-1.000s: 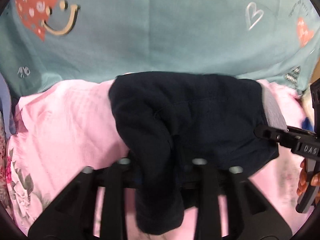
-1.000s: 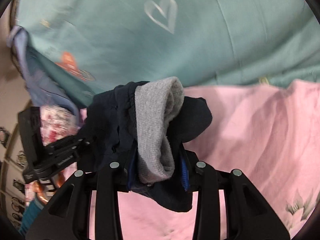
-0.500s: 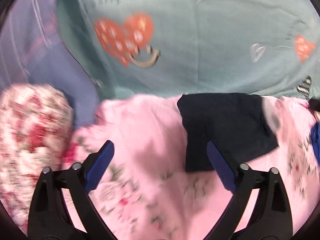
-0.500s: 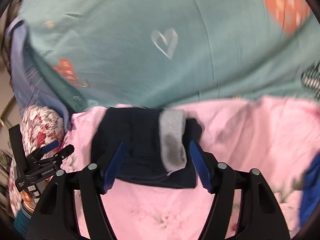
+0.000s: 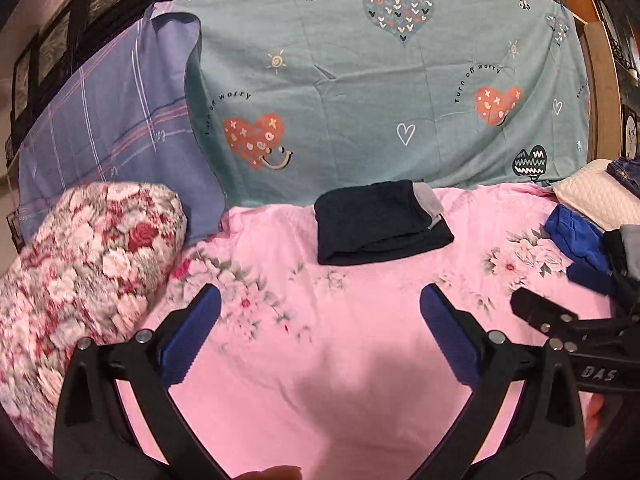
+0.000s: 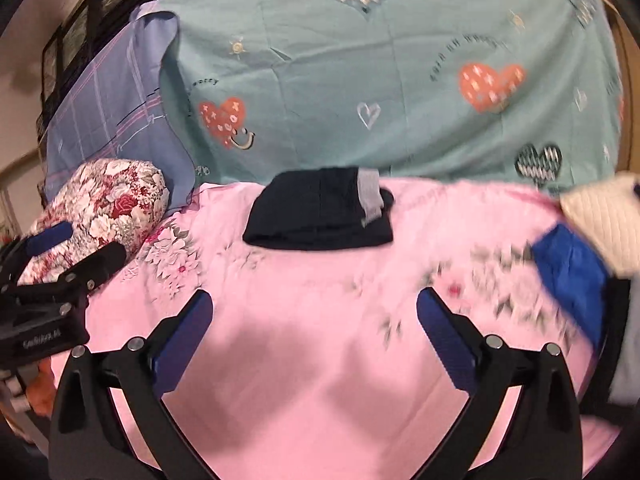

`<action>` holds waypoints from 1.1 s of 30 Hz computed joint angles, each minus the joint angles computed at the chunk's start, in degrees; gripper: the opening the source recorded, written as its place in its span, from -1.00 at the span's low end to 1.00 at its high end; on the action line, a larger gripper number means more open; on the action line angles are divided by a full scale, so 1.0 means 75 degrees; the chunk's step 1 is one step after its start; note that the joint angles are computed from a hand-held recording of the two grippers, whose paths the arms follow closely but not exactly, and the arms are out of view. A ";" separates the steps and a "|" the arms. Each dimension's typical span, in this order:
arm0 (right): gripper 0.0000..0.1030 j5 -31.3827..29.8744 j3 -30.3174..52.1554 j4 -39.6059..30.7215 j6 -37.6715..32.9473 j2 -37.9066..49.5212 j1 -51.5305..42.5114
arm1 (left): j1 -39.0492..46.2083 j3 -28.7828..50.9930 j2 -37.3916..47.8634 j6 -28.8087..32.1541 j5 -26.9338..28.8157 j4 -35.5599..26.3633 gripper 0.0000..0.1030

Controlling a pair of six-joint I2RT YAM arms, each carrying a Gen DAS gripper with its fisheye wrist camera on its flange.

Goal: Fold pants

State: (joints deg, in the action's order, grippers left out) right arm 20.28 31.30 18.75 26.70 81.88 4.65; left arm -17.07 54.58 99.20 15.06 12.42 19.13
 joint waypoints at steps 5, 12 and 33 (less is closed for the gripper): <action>0.97 0.1010 -0.0043 -0.0191 0.0774 0.0434 0.0503 | -0.0018 -0.0194 0.0264 -0.0768 0.0238 0.0188 0.96; 0.97 0.1198 -0.0425 0.0773 0.0363 0.0708 0.0579 | -0.0133 -0.0012 0.0852 -0.0585 -0.0202 0.0444 0.96; 0.97 0.1686 -0.0488 0.1148 0.0159 0.0879 0.0978 | -0.0078 0.0545 0.1448 -0.0773 -0.0627 -0.0289 0.96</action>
